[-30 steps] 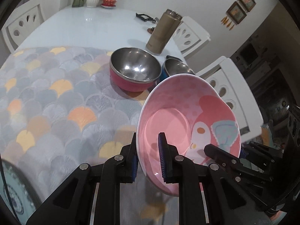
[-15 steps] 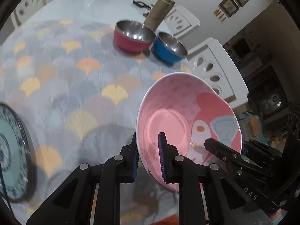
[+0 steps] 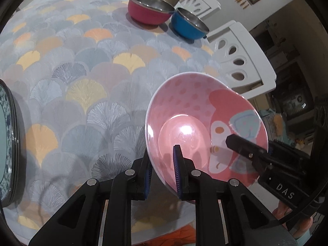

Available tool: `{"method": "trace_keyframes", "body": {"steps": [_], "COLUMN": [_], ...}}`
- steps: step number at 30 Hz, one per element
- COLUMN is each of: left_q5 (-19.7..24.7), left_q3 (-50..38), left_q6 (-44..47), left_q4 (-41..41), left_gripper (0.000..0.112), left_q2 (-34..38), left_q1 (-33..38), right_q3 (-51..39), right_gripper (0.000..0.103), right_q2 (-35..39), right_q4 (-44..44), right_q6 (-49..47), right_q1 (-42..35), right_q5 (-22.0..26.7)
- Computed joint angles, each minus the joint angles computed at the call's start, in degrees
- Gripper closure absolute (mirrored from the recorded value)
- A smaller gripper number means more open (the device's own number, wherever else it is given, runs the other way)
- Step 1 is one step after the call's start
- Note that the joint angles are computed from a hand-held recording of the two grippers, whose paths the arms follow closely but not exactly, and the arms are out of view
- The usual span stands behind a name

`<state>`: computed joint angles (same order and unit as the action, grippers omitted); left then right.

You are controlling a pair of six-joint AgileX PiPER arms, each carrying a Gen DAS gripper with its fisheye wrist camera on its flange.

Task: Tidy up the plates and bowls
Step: 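Lift the pink bowl with both grippers and carry it beside the plates, then lower the pink bowl onto the tablecloth and open both grippers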

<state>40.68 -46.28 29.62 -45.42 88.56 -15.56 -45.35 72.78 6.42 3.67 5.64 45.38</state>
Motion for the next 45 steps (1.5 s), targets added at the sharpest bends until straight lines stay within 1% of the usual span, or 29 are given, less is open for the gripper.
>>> {"method": "trace_keyframes", "body": {"steps": [2, 4, 9, 14, 18, 23, 31, 35, 38, 42, 45], "left_q5": [-1.0, -1.8, -1.6, -1.3, -1.1, -1.6, 1.6, 3.7, 4.8, 6.5, 7.2], "left_q3": [-0.3, -0.5, -1.3, -1.2, -1.0, 0.4, 3.5, 3.3, 2.8, 2.3, 2.1], "left_q6": [-0.4, -0.4, 1.1, 2.2, 2.0, 0.5, 0.8, 1.8, 2.4, 3.4, 3.1], "left_q4": [0.9, 1.4, 0.6, 0.1, 0.8, 4.0, 4.2, 2.3, 1.5, 0.4, 0.6], "left_gripper": [0.096, 0.096, 0.096, 0.096, 0.096, 0.096, 0.096, 0.096, 0.096, 0.096, 0.096], "left_q2": [0.6, 1.1, 2.7, 2.6, 1.5, -2.8, -11.3, -13.2, -14.8, -16.8, -17.6], "left_q1": [-0.9, -1.3, -0.9, -0.5, -0.6, 0.0, 4.5, 6.3, 6.8, 7.2, 7.2], "right_q3": [0.4, 0.8, 1.2, 2.5, 2.6, 2.1, -0.4, -3.3, -5.9, -9.3, -10.7], "right_gripper": [0.082, 0.081, 0.082, 0.082, 0.082, 0.082, 0.082, 0.082, 0.082, 0.082, 0.082], "right_q2": [0.7, 1.4, 3.6, 4.1, 3.8, 1.8, -4.5, -7.4, -8.5, -8.3, -8.3], "right_q4": [-0.8, 0.3, 4.9, 5.7, 6.6, 7.3, 6.8, 8.4, 9.5, 9.9, 11.8], "right_q6": [1.3, 1.1, -2.4, -2.6, -3.7, -5.1, -5.4, -5.1, -4.7, -3.6, -3.6], "right_q1": [0.4, -0.3, -3.5, -4.3, -5.2, -7.6, -10.9, -12.3, -12.3, -10.6, -10.0], "right_q5": [-0.9, -2.0, -3.1, -4.2, -3.7, -1.4, 5.1, 8.6, 10.3, 11.3, 11.9]}}
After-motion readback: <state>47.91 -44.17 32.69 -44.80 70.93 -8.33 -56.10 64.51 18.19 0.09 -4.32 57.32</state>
